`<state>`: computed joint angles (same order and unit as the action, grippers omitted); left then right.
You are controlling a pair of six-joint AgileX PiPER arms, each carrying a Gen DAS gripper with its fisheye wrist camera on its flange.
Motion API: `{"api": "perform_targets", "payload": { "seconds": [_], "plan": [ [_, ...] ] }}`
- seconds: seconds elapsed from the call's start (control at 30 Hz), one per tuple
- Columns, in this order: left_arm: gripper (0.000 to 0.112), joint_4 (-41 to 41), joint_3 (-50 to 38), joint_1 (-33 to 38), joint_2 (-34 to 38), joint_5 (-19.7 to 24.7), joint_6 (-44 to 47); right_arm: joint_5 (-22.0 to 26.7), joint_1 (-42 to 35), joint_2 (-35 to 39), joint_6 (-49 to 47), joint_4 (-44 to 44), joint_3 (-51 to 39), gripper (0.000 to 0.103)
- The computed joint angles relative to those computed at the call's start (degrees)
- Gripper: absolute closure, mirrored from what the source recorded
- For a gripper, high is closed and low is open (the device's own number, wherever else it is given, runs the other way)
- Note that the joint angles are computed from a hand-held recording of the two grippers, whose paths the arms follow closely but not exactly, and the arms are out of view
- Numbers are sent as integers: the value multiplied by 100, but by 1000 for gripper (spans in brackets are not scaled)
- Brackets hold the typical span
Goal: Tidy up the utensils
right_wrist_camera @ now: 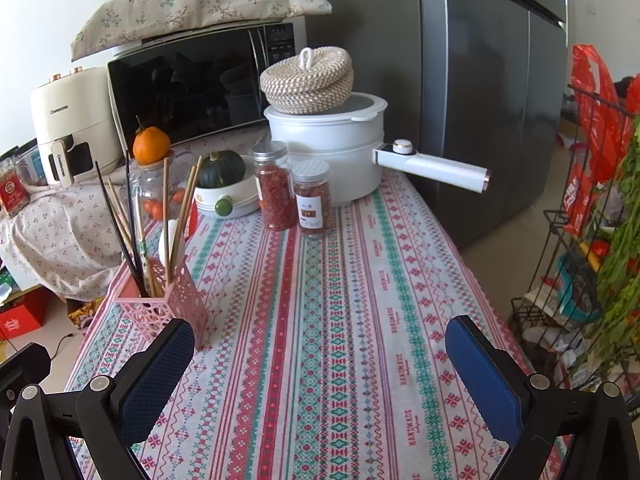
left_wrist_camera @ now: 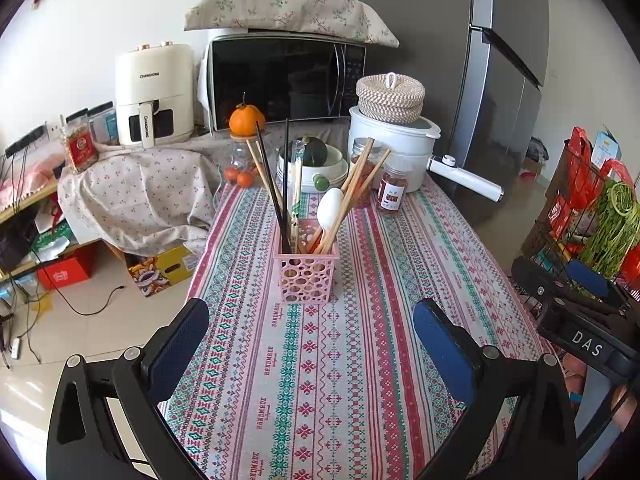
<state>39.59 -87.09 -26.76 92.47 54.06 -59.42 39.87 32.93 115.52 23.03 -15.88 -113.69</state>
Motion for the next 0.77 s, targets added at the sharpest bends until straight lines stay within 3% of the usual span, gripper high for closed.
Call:
{"api": "perform_targets", "payload": {
  "seconds": [0.4,0.77],
  "plan": [
    [9,125,6,-44,6,119,-103,89,-12,39,28,9,-62,0],
    [9,-257,3,60,-8,-3,11,149,-11,65,-47,101,-104,0]
  ]
}}
